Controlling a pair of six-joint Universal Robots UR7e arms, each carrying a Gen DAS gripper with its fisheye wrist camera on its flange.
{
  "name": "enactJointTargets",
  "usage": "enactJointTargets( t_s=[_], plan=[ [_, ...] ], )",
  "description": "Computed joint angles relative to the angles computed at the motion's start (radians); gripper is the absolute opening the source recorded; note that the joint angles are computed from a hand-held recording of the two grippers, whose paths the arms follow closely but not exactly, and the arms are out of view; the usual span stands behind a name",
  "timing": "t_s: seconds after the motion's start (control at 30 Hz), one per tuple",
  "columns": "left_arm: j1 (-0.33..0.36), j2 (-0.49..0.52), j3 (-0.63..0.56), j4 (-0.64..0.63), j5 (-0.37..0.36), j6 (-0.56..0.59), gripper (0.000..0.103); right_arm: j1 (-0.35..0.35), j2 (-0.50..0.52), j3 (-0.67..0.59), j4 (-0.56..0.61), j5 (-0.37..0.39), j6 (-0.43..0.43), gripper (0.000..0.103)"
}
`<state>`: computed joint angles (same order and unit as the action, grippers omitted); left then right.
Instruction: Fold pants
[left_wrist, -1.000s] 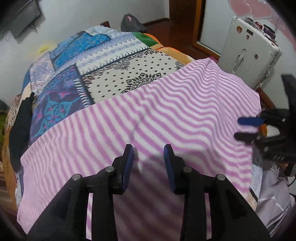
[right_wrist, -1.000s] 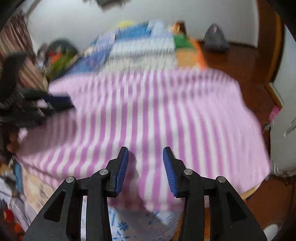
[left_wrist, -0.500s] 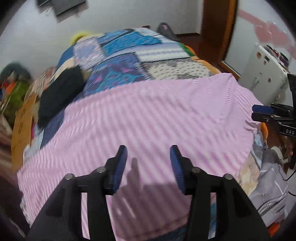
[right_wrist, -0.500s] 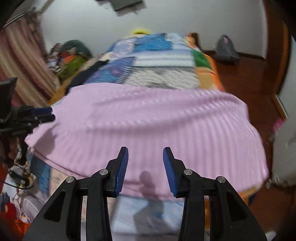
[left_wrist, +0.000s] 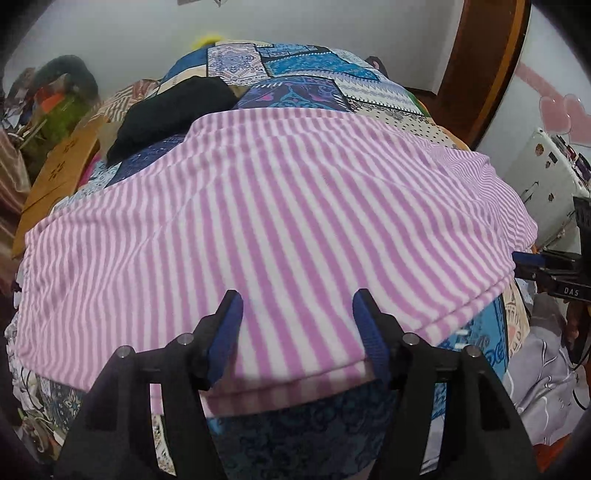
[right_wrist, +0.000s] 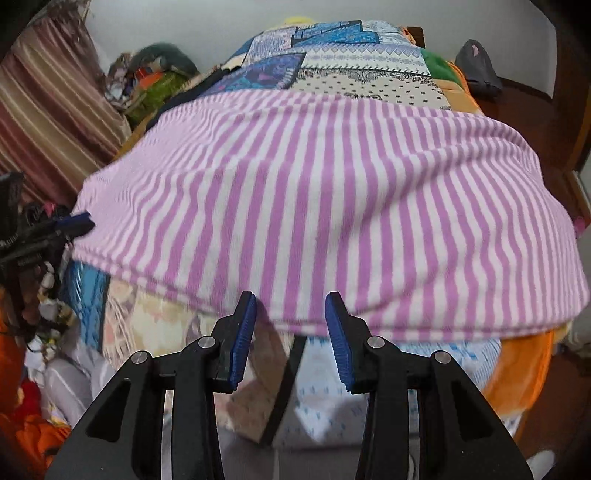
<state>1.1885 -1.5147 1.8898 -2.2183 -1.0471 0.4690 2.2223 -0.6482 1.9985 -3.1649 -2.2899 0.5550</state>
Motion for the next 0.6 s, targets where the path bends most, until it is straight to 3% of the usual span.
enactJointTargets(
  t_s=[0.27, 0.33, 0.43, 0.6],
  plan=[
    [-0.012, -0.004, -0.054, 0.062, 0.044, -0.021, 0.063, 0.048, -0.054, 0.059, 0.067, -0.066, 0.145, 0.036],
    [-0.021, 0.007, -0.074, 0.055, 0.044, -0.027, 0.063, 0.059, -0.073, 0.076, 0.079, -0.105, 0.184, 0.036],
    [-0.045, 0.034, -0.100, 0.037, 0.039, -0.034, 0.063, 0.076, -0.099, 0.099, 0.104, -0.180, 0.245, 0.048],
    [-0.102, 0.096, -0.123, -0.011, 0.028, -0.033, 0.063, 0.097, -0.160, 0.144, 0.205, -0.289, 0.378, 0.050]
  ],
)
